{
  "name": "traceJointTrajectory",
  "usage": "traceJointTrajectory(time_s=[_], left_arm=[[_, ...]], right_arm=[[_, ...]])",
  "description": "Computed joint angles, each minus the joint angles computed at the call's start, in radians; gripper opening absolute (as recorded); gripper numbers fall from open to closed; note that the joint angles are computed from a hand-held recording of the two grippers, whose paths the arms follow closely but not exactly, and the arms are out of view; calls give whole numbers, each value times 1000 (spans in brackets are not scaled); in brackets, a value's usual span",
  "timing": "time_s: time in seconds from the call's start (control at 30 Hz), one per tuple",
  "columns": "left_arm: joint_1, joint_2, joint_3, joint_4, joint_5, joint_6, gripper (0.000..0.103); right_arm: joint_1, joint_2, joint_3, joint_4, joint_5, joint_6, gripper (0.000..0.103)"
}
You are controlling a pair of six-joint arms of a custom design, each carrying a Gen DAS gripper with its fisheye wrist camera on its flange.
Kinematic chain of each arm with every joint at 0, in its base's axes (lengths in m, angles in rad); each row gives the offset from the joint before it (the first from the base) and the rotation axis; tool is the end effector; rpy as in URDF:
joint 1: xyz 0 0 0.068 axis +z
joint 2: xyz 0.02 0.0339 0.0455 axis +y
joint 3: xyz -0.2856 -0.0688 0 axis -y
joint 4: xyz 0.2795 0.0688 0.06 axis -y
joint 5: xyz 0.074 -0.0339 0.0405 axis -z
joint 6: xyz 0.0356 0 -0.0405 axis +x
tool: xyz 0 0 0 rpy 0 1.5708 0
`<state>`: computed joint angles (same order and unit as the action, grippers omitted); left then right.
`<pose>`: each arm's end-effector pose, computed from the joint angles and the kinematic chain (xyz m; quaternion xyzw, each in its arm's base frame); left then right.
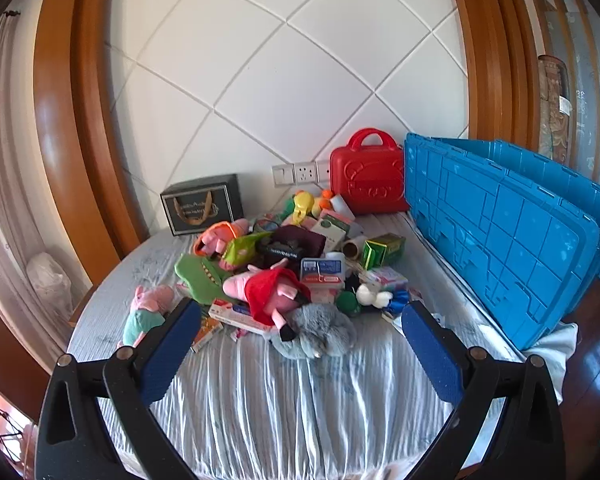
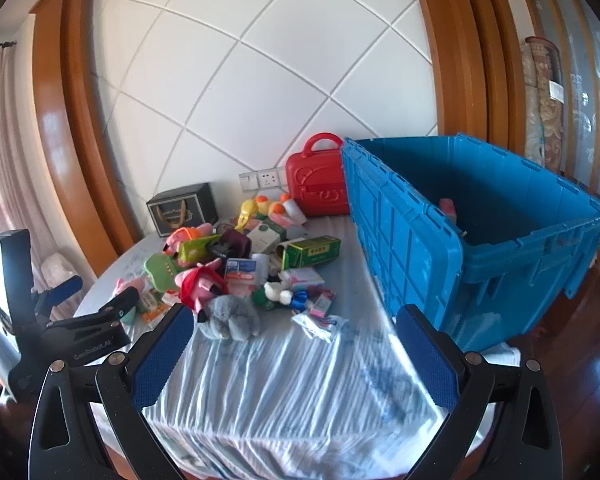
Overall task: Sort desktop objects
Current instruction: 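Move both grippers toward the pile of toys on the bed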
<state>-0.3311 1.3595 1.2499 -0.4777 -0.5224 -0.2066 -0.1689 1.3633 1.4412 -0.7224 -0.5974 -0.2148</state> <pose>0.3195 -0.0911 0.3637 -0.0687 0.8575 0.0983 0.5002 0.3167 -0.0337 0.4124 -0.1511 0.8518 0.1770 0.4693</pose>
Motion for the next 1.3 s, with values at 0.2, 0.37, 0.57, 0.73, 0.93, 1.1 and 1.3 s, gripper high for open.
traceJointTrajectory(time_s=[0.2, 0.37, 0.57, 0.73, 0.93, 1.1, 1.3], left_arm=[[12, 22, 1, -46, 102, -42, 102], [-41, 25, -30, -23, 13, -43, 102], [-7, 59, -18, -98, 122, -124, 102], [-22, 68, -48, -101, 116, -178, 102], [-51, 56, -96, -62, 6, -176, 102], [-41, 61, -184, 18, -25, -126, 102], [36, 80, -256, 51, 66, -93, 102]], right_arm=[[-23, 18, 12, -17, -35, -19, 103], [-46, 34, 18, -42, -71, -53, 103], [-72, 54, 32, -78, -114, -99, 103], [-93, 78, 48, -115, -149, -148, 103], [-102, 104, 43, -124, -177, -190, 103], [-66, 155, 24, -145, -147, -227, 103], [46, 201, 19, -119, -80, -215, 103]])
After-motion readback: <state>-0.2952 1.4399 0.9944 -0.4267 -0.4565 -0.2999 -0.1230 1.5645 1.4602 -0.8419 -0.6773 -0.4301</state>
